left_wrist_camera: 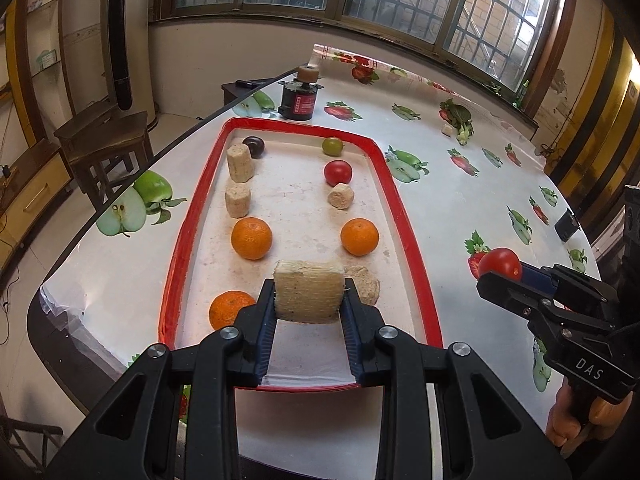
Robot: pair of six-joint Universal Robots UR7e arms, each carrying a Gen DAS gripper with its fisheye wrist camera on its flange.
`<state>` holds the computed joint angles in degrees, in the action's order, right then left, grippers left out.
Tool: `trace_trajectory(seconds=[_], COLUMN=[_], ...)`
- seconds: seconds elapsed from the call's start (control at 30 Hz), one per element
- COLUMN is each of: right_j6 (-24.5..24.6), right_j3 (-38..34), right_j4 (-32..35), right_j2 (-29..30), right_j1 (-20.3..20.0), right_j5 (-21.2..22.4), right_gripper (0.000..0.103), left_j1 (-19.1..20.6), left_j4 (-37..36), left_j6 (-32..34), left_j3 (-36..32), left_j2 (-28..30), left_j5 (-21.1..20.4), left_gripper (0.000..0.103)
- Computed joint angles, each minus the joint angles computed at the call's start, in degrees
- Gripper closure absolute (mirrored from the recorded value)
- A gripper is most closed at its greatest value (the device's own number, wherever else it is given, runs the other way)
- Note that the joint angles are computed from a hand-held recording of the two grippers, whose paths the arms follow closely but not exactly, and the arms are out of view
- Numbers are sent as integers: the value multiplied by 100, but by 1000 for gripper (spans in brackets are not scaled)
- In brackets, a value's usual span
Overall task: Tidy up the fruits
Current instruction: 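Carry the red tomato and beige cake over the red tray with both tools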
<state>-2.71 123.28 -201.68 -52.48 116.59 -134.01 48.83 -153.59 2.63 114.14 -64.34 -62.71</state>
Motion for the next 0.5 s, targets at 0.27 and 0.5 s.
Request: trace_trajectory(seconds=[0.27, 0.5], right_j6=[8, 29], right_j3=[-104, -167], right_j4=[58, 102], right_j2=[90, 134], right_j1=[-82, -181], right_j5=[81, 133], right_gripper=[72, 72], left_j1=[152, 292], left_j4=[48, 174], left_j6=[-55, -87], left_j3=[-61, -95], left_j2=[-19, -43], left_j5=[-22, -77], left_gripper=[75, 75])
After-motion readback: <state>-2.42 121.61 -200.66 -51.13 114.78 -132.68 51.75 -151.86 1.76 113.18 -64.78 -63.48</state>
